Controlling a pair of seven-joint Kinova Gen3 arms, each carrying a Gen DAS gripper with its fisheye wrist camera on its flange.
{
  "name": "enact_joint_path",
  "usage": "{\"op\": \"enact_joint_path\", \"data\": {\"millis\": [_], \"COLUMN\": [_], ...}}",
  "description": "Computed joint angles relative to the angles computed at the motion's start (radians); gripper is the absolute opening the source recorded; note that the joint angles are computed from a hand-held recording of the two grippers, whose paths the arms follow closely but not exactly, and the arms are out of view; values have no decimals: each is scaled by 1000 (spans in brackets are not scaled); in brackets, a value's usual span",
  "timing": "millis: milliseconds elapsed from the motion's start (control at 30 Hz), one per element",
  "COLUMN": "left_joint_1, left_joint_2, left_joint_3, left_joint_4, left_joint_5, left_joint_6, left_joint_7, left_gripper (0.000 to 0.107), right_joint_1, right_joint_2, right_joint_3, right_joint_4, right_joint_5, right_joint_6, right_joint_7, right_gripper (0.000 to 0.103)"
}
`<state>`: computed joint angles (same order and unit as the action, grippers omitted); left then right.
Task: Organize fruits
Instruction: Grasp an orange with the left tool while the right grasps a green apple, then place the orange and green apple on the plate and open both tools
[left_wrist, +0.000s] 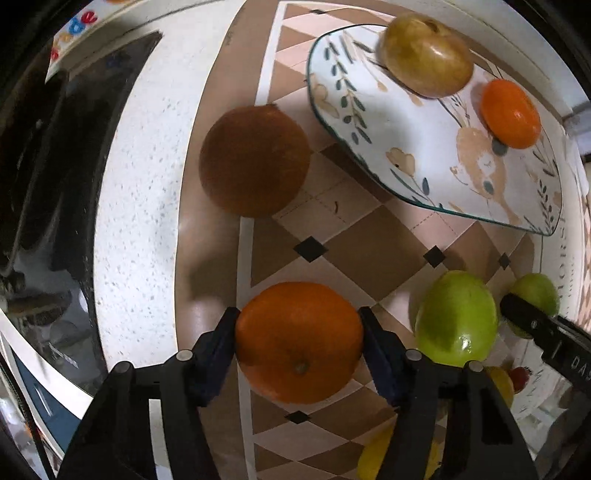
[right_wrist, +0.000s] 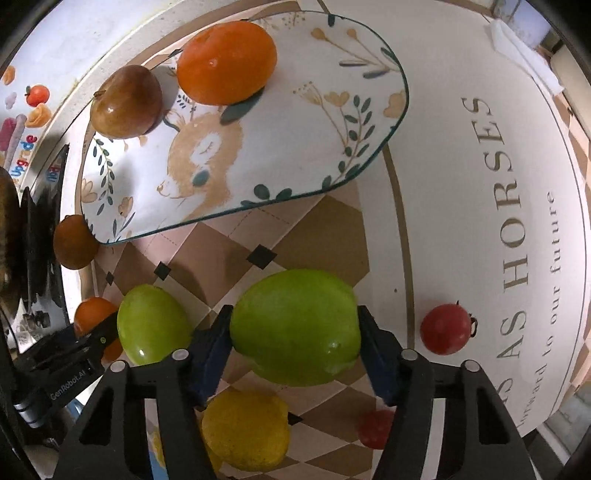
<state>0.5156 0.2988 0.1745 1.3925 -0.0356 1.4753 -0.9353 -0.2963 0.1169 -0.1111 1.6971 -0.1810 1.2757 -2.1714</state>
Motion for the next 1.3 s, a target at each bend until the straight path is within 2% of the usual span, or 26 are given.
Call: {"op": "enact_joint_path", "data": {"millis": [167,267,433,533,733,933,1167,1300], "left_joint_1": [23,3,-18,-25,-33,-50,-69,-54], "left_joint_2": [11,-17,-44,2,167,284,330,370], "left_joint_3": [1,0,9,8,-25,-55,-60,-65], "left_joint_4": [-35,-63,-196,-307,-504,-575,-594,-644], "left_joint_5": [-8,15,48,57,46,59,96,90], "left_joint_6": [19,35,53,72,151,198,215,250], "left_joint_7": [32,23,5,-31,-115,-162,-179,-181], "left_gripper": [60,60,60,60,60,60,61,61], "right_joint_1": [1,22,50,57,44,28,36,52], "right_joint_2": [-13,-57,-98,-76,51,151,177,190], "right_joint_3": [0,10,22,23,19,17,19,18], "right_joint_4": [7,17,-47,-100,-208,-252,-243,-246], "right_joint_5": [4,-30,-58,-51,-10,10,-7,-33], "right_joint_6": [-6,-3,5,4,-6,-10,-15,-18], "right_joint_7": [6,26,45,52,58,76,101,125], "right_gripper": [65,65,65,65,65,65,66,66]}}
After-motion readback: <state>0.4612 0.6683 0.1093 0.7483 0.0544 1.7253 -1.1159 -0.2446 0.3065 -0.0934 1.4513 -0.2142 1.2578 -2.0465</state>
